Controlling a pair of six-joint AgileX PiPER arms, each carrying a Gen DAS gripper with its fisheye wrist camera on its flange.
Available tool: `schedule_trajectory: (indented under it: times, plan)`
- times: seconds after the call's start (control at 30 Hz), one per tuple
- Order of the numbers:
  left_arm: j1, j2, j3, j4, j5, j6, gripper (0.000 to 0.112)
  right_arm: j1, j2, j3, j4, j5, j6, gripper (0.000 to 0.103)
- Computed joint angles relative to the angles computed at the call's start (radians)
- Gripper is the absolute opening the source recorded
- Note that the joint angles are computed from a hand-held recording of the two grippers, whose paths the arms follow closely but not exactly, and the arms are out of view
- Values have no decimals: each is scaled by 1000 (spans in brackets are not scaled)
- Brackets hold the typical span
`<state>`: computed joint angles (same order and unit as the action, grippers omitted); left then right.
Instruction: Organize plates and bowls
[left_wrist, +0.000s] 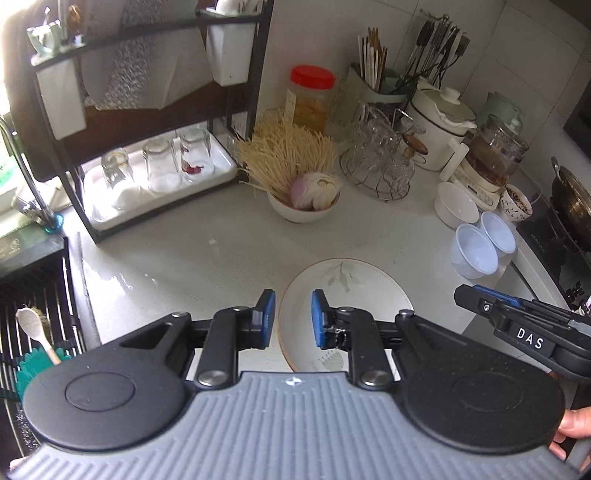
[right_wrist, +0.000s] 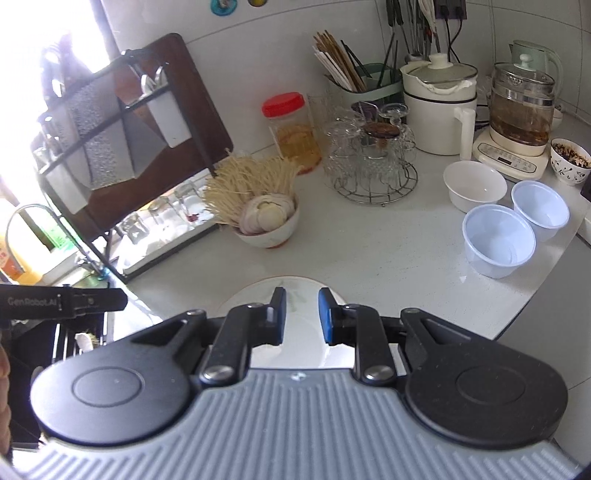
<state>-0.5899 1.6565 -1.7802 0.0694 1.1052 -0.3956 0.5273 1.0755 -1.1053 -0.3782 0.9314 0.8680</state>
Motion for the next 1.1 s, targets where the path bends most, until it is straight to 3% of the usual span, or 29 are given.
schedule_trajectory:
  times: [0.3, 0.57, 0.87, 1.1]
  plan:
    - [0, -173, 216, -16, -75, 18, 27, 310, -18, -10, -215, 159, 316, 23]
    - [2, -226, 285, -32, -103, 10, 27, 423, -13, -38, -260, 244, 357, 23]
    - [-11, -139, 189, -57, -109, 38, 28, 338, -18, -31, -259, 223, 337, 23]
    - [-80, 31, 1, -25, -87, -18, 27, 47, -60, 18, -88, 75, 79, 23]
